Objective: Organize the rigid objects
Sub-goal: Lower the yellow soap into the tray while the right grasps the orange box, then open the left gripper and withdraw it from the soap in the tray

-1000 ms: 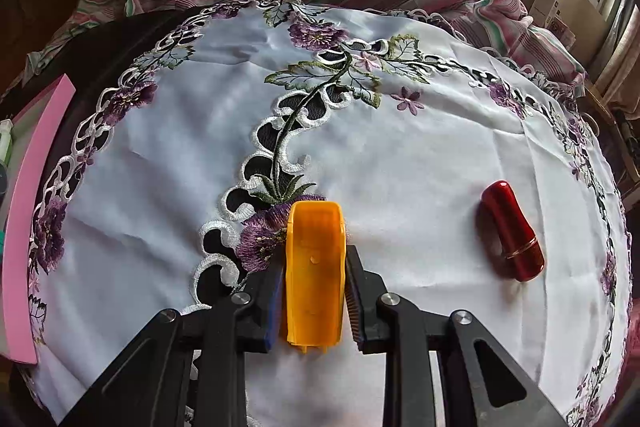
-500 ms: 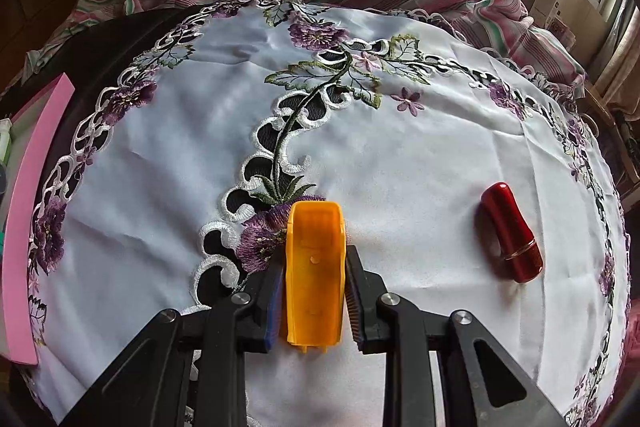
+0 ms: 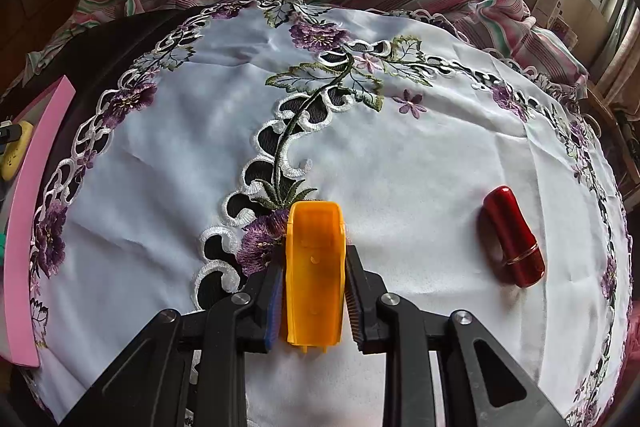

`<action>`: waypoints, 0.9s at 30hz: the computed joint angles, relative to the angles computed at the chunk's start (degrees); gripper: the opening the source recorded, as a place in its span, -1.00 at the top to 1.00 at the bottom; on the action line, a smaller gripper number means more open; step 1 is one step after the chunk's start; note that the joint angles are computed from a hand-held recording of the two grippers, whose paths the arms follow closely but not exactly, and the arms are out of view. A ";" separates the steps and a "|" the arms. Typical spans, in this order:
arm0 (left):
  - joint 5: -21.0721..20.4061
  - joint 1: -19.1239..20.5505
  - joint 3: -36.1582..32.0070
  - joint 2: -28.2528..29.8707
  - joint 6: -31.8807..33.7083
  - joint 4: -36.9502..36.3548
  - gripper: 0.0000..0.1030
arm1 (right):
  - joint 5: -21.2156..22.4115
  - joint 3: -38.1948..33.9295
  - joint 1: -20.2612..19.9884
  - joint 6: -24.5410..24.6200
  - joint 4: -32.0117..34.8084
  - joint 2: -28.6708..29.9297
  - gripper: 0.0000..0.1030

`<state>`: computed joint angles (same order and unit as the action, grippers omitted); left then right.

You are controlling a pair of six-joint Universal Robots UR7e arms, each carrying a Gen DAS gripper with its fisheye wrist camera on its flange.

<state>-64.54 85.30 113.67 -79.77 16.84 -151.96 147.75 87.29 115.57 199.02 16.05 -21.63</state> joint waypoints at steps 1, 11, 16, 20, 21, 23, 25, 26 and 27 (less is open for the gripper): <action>-0.43 -0.16 0.24 -0.59 0.57 0.00 0.15 | -0.05 -0.05 -0.01 0.00 0.04 0.01 0.49; 0.85 -3.61 9.36 -10.96 8.40 -7.99 -0.04 | 0.30 -0.44 0.04 -0.26 0.28 0.25 0.49; 1.48 -4.32 16.31 -17.99 11.17 -11.09 -0.09 | 0.95 -0.98 0.21 -0.27 0.64 0.76 0.49; 3.37 -5.13 20.73 -22.82 13.04 -12.52 -0.09 | 1.54 -1.26 0.37 -0.56 0.69 1.06 0.49; 3.82 -5.28 21.65 -23.92 13.39 -12.80 -0.09 | 1.72 -1.30 0.46 -0.67 0.67 1.16 0.49; 4.18 -5.38 22.69 -25.53 13.83 -12.34 -0.10 | 2.04 -1.39 0.57 -0.95 0.61 1.36 0.49; 4.47 -5.29 23.53 -26.93 14.13 -12.12 -0.13 | 2.18 -1.27 0.57 -1.15 0.39 1.34 0.49; 4.63 -5.20 23.74 -27.44 14.10 -11.73 -0.15 | 2.23 -1.24 0.60 -1.14 0.29 1.36 0.49; 4.79 -5.11 23.94 -27.78 14.02 -11.67 -0.15 | 2.29 -1.18 0.61 -1.20 0.18 1.35 0.49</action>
<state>-59.75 80.19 137.61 -107.54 30.86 -163.63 150.04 86.11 116.19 197.82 16.23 -20.28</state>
